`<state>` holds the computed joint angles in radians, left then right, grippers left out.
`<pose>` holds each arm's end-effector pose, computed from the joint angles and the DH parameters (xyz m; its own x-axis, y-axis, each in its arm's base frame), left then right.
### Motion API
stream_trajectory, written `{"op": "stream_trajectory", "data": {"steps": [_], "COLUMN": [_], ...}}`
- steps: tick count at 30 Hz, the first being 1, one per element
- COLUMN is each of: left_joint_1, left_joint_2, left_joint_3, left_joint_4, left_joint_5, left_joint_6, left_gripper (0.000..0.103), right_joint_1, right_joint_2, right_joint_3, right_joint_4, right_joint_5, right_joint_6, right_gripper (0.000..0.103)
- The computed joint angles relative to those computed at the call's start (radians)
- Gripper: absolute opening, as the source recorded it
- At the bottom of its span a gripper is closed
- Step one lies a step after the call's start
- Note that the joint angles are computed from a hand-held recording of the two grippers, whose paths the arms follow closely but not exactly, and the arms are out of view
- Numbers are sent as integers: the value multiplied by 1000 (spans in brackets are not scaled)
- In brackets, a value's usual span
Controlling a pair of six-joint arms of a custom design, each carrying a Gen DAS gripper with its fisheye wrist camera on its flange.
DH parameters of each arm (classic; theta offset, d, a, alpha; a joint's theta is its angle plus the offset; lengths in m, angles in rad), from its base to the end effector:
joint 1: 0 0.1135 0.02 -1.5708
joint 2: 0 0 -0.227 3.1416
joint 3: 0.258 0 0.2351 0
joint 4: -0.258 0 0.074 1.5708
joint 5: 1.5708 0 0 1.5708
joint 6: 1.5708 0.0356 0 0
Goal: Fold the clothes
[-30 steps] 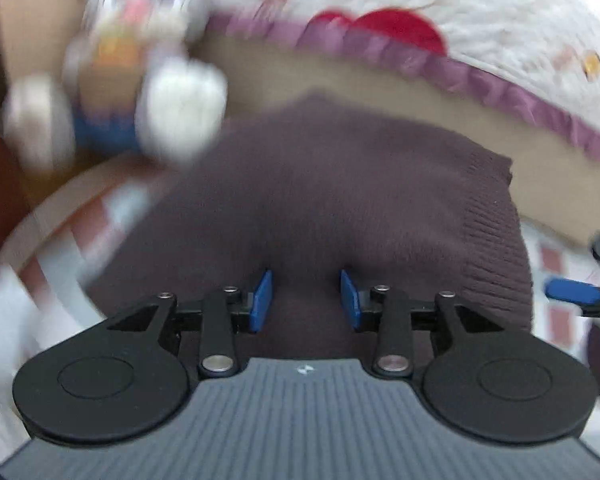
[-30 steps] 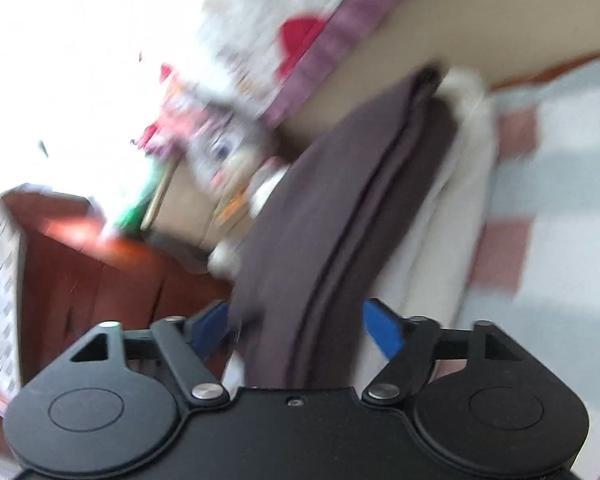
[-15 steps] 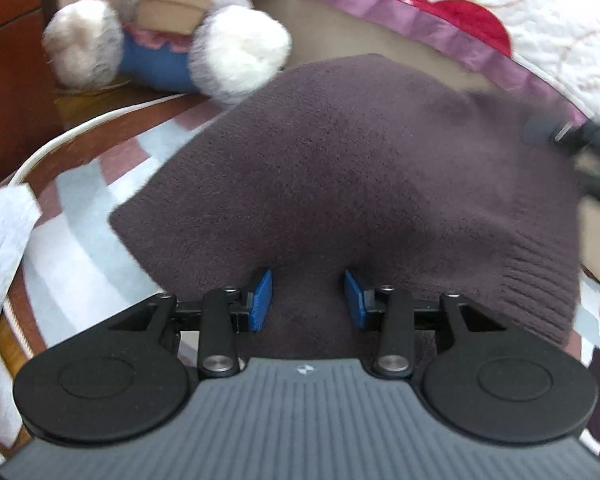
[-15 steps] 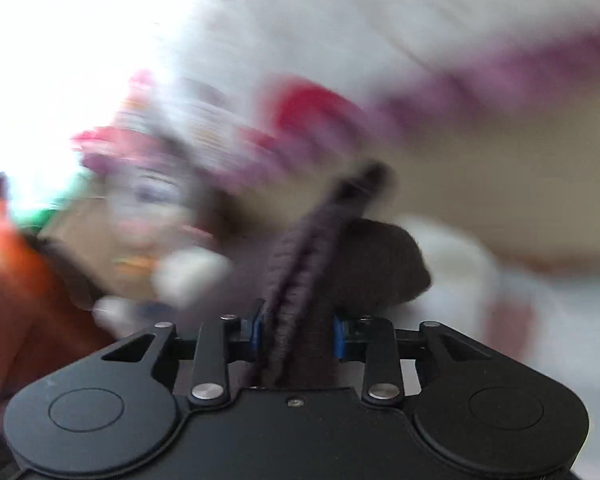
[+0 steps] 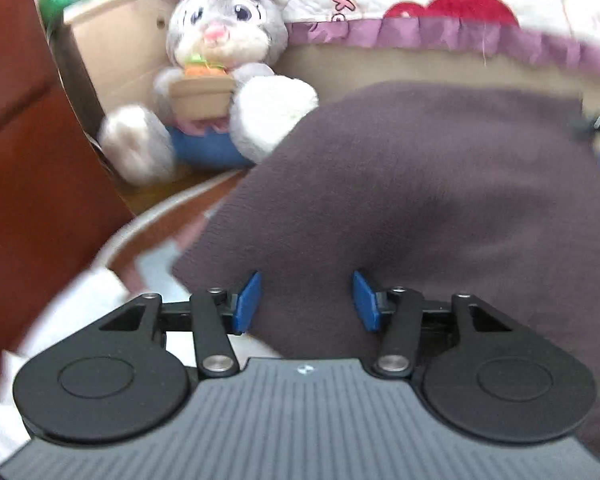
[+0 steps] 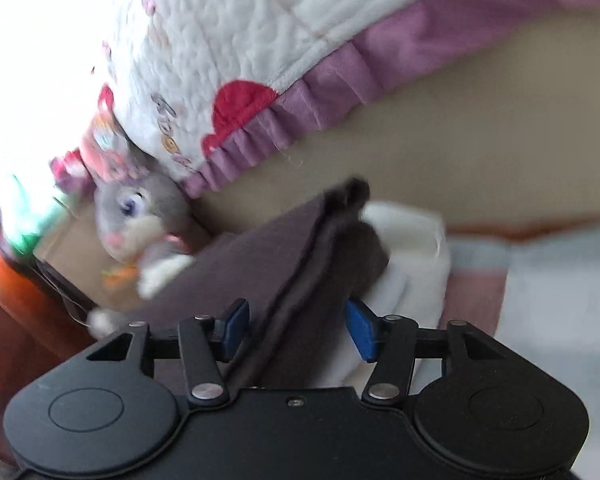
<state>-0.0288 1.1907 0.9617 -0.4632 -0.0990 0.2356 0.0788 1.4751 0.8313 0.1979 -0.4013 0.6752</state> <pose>0.2550 -0.0038 0.2613 -0.6314 0.2506 -0.7339 0.1028 0.9651 0.2410 0.3104 0.0385 0.2049 -0.6005 0.5298 -0.5990 -0.0621 0.7159 0.6954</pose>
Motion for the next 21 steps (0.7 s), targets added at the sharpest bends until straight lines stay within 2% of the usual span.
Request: {"op": "stream_trajectory", "data": {"steps": [1, 3, 6, 7, 10, 11, 13, 14, 16, 18, 21], "left_joint_1": [4, 49, 90, 85, 40, 20, -11, -26, -80, -197, -402], "left_joint_2": [-5, -30, -73, -89, -159, -186, -210, -223, -285, -355, -359], "left_joint_3": [-4, 12, 18, 11, -41, -60, -57, -53, -56, -50, 6], "left_joint_4": [-14, -84, -178, -202, -240, -253, -341, -387, -468, -525, -600], "left_joint_5": [-16, 38, 109, 104, 64, 44, 18, 17, 8, -51, -167], "left_joint_6": [-4, -71, -114, -117, -121, -133, -191, -219, -288, -344, -482], "left_gripper": [50, 50, 50, 50, 50, 50, 50, 50, 50, 52, 65], "right_joint_1": [15, 49, 161, 203, 358, 410, 427, 435, 399, 345, 264], "right_joint_2": [-37, -111, -206, -234, -354, -386, -447, -479, -555, -668, -873], "right_joint_3": [-47, -141, -246, -276, -328, -339, -380, -400, -399, -389, -323], "right_joint_4": [19, 61, 86, 92, -1, -30, -50, -61, -176, -333, -640], "right_joint_5": [-22, -61, -76, -77, 61, 110, 74, 55, -21, -67, -22], "right_joint_6": [28, 86, 49, 37, -69, -98, -91, -87, -138, -207, -313], "right_gripper": [61, 63, 64, 64, 64, 59, 55, 48, 41, 39, 42]}}
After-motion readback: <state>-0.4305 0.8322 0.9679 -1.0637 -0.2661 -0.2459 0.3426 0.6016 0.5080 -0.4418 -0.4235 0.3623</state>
